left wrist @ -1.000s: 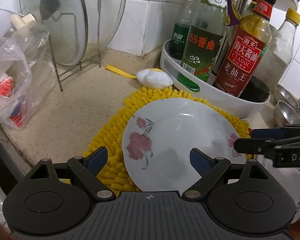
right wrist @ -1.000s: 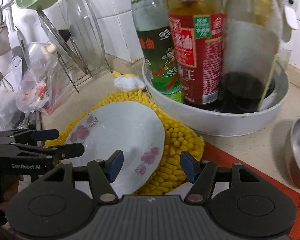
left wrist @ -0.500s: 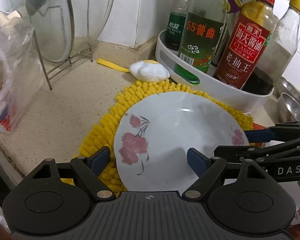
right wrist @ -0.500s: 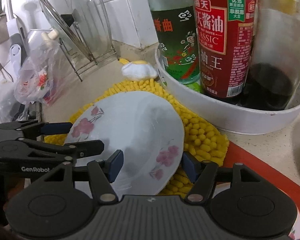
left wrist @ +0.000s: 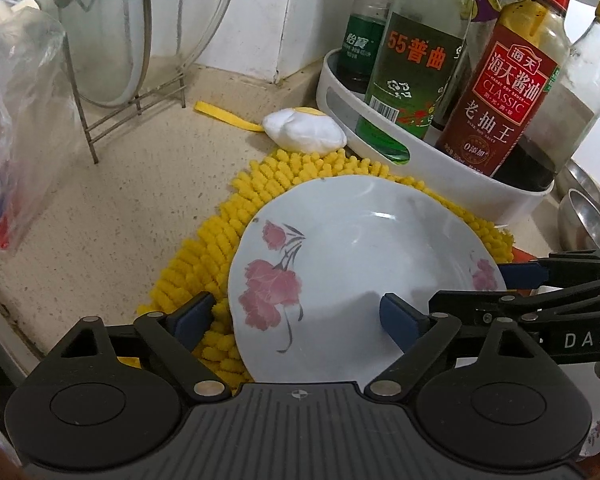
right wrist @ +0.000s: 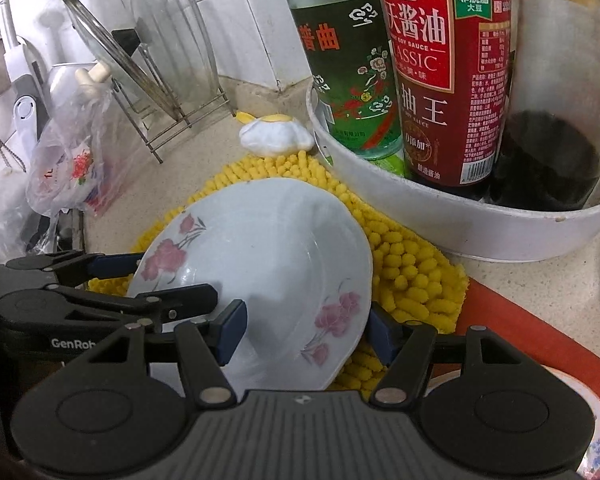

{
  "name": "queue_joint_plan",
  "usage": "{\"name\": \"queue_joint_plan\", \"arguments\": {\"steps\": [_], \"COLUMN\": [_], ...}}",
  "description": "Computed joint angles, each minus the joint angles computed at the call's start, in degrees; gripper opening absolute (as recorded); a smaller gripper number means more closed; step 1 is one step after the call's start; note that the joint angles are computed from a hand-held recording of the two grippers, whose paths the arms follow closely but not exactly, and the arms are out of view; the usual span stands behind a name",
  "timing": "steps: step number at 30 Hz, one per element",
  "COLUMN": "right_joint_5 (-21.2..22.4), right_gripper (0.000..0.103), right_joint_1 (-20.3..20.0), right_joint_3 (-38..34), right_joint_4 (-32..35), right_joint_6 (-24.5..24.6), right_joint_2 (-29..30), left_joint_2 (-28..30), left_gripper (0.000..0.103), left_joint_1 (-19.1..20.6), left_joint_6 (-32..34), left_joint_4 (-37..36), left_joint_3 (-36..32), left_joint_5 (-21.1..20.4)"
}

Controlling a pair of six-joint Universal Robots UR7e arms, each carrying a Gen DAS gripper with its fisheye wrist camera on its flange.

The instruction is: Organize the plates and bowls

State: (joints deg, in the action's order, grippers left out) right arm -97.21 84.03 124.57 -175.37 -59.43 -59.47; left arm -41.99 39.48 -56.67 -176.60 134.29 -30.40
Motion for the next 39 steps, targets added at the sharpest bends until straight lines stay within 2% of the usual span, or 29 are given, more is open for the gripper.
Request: {"name": "queue_joint_plan", "arguments": {"steps": [3,5,7,23,26,31,33,39], "right_joint_5": [0.11,0.09,-0.33,0.13,-0.01,0.78,0.46,1.63], "right_gripper": [0.058,0.052,0.044,0.043,0.043,0.042,0.042,0.042], "right_joint_1": [-0.12,-0.23,-0.19,-0.39,-0.22,-0.56,-0.41,-0.69], "right_joint_3": [-0.03,0.17,0.31,-0.15,0.39,-0.22,0.11,0.16], "right_joint_4": [0.22,-0.44,-1.65,-0.33,-1.86,0.14,-0.68,0.79], "right_joint_6": [-0.36,-0.12,0.05,2.72,2.19,5.06,4.71,6.44], "right_joint_2": [-0.11,-0.16,-0.01,-0.29,-0.02,-0.6,-0.53,-1.52], "left_joint_2": [-0.09,0.06,1.16,1.25,1.34,-0.06,-0.56,-1.2], "left_gripper": [0.096,0.1,0.103,0.103,0.099,0.088,0.085,0.083], "left_joint_1": [0.19,0.23,0.25,0.55,0.09,-0.05,-0.06,-1.24], "left_joint_6": [0.97,2.3,6.39,7.33,6.66,3.78,3.05,0.21], "left_joint_4": [-0.54,-1.22,-3.97,-4.23,-2.81,-1.24,-0.86,1.68], "left_joint_3": [0.11,0.19,0.13,-0.52,-0.93,-0.18,0.04,0.67], "left_joint_5": [-0.4,-0.81,-1.3,-2.3,-1.81,-1.54,-1.62,-0.6]}}
